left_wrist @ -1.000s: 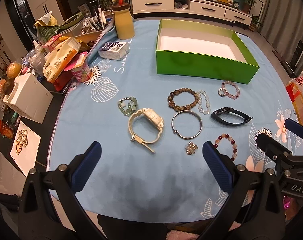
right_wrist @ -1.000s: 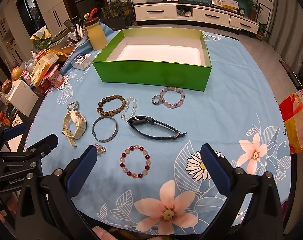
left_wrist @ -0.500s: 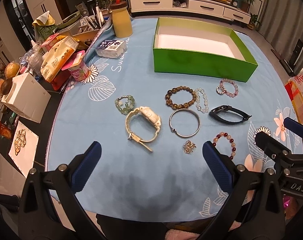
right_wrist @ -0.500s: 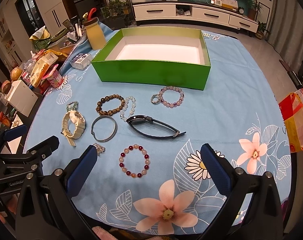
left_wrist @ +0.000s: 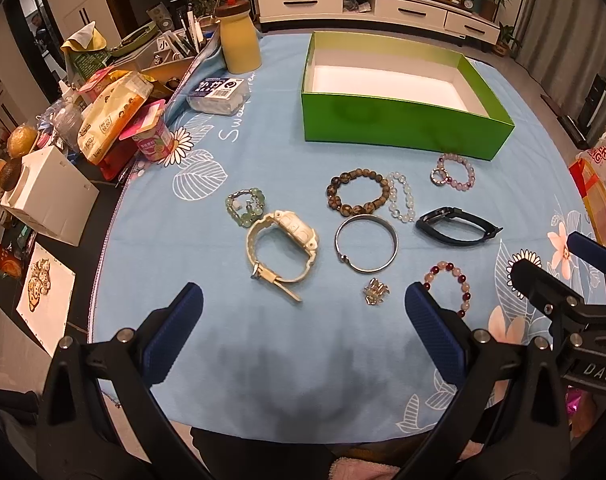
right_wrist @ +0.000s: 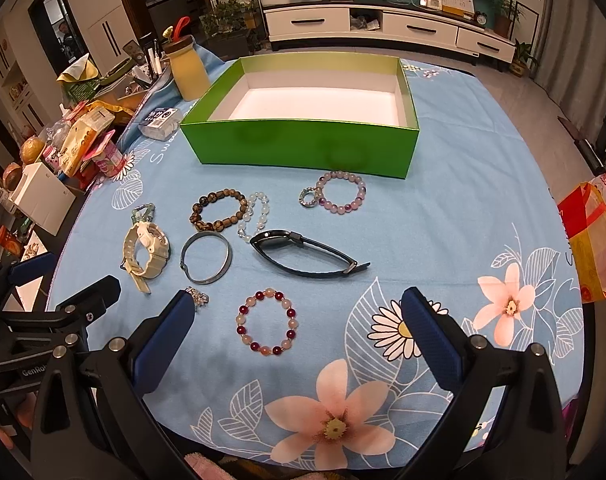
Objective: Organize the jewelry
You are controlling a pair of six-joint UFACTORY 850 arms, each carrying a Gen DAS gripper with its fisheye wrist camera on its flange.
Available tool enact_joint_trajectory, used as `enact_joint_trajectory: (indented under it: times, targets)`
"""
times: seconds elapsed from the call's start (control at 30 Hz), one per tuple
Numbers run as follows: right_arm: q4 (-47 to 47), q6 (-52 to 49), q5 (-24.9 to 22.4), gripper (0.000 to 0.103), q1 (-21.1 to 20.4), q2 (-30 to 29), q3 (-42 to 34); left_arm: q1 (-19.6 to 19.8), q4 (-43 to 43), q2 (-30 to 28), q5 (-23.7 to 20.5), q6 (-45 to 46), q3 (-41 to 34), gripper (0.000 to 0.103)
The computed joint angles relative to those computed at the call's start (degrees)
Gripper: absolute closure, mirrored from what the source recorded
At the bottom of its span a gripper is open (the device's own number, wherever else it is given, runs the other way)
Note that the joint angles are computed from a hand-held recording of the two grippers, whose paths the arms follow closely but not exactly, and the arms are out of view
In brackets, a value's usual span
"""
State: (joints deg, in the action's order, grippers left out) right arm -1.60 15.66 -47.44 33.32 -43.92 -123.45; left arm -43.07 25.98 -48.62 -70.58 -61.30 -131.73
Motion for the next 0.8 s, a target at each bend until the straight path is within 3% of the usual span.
enact_joint_trajectory:
  times: [0.33, 0.67, 0.73, 0.8]
  targets:
    - [0.4, 0.1, -0.3, 0.001, -0.3, -0.3, -0.2, 0.3, -2.0, -0.2, 0.9, 0.9, 0.0, 0.002]
    - [11.2, -6.0, 1.3, 0.001, -3.7, 0.4, 3.3, 3.9, -12.9, 8.8, 18.0, -1.7, 18.1, 0.002]
    - [14.7, -8.0, 0.7, 0.001, -4.5, 0.1, 3.9, 5.0, -18.0, 10.8, 23.3, -0.3, 22.8, 0.002]
    - [19.0, -10.1, -0.5, 0.001, -5.5, -0.3, 4.5, 5.6, -20.7, 11.4, 25.2, 0.3, 25.0, 0.002]
